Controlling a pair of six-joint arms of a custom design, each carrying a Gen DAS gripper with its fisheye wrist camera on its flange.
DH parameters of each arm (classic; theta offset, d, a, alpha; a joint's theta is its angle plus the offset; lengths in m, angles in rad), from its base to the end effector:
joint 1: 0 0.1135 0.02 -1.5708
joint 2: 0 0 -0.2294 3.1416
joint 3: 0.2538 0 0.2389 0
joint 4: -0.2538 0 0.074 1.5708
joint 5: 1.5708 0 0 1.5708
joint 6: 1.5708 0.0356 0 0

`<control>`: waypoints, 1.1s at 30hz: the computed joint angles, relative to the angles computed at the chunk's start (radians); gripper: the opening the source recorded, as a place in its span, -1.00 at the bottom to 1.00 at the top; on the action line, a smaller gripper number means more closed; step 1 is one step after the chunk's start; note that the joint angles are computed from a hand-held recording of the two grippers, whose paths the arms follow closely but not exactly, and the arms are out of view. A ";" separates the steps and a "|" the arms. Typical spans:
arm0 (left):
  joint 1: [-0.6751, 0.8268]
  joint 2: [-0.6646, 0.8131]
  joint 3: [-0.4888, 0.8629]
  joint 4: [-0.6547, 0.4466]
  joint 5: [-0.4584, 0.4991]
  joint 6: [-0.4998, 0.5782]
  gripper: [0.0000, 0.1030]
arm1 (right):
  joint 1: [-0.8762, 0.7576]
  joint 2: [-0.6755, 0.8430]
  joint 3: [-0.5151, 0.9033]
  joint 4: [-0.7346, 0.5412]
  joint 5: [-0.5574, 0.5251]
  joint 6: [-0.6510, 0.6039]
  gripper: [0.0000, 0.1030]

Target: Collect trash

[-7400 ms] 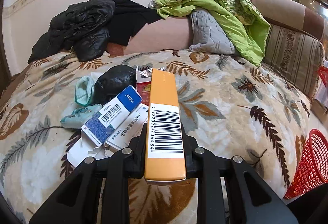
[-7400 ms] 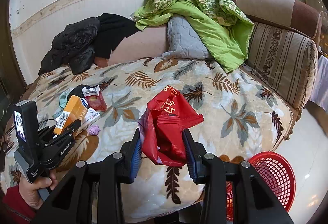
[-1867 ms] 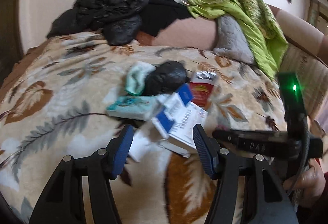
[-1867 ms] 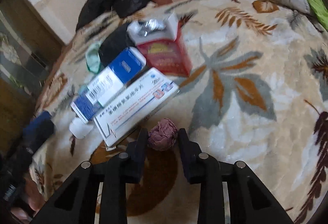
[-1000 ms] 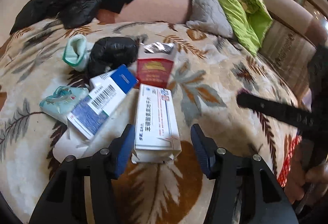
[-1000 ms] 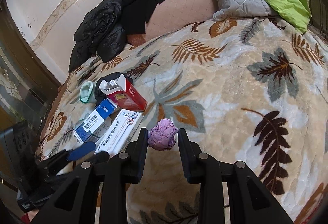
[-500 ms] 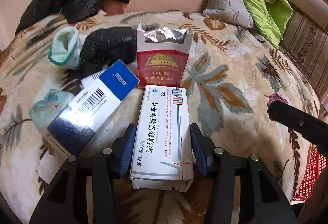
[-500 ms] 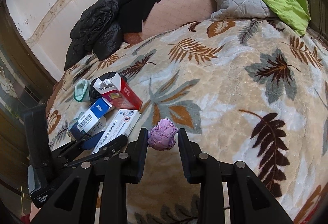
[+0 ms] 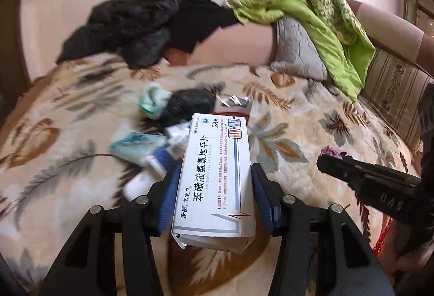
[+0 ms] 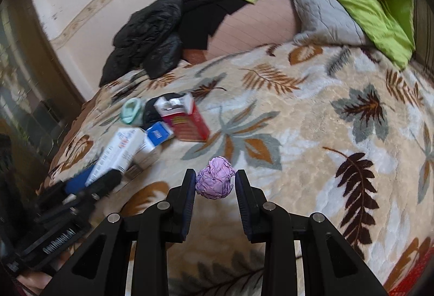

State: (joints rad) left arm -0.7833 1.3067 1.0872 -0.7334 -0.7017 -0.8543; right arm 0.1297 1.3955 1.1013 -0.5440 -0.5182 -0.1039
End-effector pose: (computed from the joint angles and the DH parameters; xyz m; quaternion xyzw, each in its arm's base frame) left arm 0.1987 -0.1654 0.2607 -0.1362 0.8903 0.0151 0.4342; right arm 0.2842 0.0548 0.2517 -0.1963 0.8857 0.2437 0.3431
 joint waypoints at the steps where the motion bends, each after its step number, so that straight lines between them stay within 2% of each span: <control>1: -0.041 -0.013 0.011 -0.054 -0.053 -0.046 -0.01 | -0.003 -0.046 -0.033 -0.004 -0.016 -0.016 -0.38; 3: -0.128 -0.013 0.043 -0.174 -0.144 -0.166 -0.01 | -0.013 -0.100 -0.070 -0.009 -0.046 -0.033 -0.38; 5: -0.216 0.015 0.076 -0.315 -0.229 -0.337 0.00 | -0.027 -0.173 -0.118 -0.007 -0.081 -0.049 -0.38; 8: -0.260 0.051 0.086 -0.411 -0.267 -0.461 0.00 | -0.004 -0.240 -0.160 0.012 -0.062 -0.061 -0.38; 17: -0.196 0.038 0.020 -0.370 -0.253 -0.458 0.00 | 0.032 -0.232 -0.163 0.029 -0.027 -0.072 -0.38; 33: -0.164 0.051 0.015 -0.410 -0.281 -0.465 0.00 | 0.032 -0.175 -0.132 0.028 -0.034 -0.054 -0.38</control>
State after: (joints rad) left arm -0.9470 1.3581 1.1022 -1.1437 -0.9831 -1.3194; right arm 0.1618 1.2203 0.9696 -0.5157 -0.5522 -0.1575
